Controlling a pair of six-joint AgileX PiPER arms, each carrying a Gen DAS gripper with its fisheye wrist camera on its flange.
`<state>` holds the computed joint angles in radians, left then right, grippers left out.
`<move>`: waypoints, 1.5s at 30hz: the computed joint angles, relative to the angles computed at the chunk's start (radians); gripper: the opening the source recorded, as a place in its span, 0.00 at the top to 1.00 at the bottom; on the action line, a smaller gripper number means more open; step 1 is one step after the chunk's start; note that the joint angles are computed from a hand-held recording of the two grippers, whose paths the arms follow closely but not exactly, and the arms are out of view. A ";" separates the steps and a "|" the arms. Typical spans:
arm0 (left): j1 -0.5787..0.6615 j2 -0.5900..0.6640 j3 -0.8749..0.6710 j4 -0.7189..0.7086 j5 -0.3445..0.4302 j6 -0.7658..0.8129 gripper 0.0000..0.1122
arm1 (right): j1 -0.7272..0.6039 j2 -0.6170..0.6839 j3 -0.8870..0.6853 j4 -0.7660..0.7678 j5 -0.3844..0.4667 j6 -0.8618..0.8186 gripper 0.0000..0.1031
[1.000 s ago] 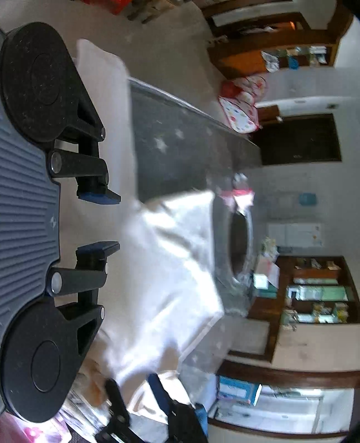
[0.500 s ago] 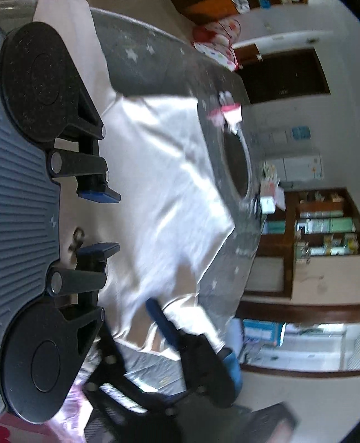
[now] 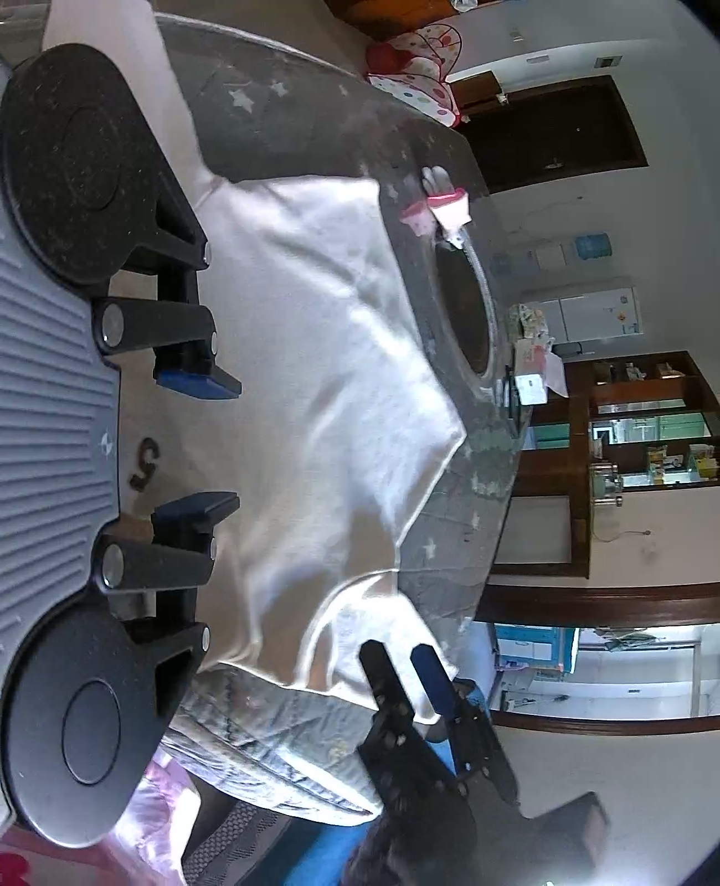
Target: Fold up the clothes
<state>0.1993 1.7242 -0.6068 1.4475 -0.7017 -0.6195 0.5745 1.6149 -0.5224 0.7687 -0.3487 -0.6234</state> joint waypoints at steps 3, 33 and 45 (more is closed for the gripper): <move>-0.016 -0.004 -0.016 0.015 -0.009 -0.040 0.63 | -0.102 0.015 0.024 0.013 -0.044 0.035 0.46; -0.333 0.073 -0.080 0.001 0.064 -0.105 0.63 | -0.474 0.074 0.136 -0.277 -0.159 0.398 0.66; -0.374 0.109 -0.096 -0.003 0.068 -0.124 0.63 | -0.428 0.037 0.172 -0.138 -0.194 0.309 0.97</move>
<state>-0.1743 1.8331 -0.7032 1.4441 -0.6332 -0.7431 0.1461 1.6520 -0.3503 0.6302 -0.5432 -0.3140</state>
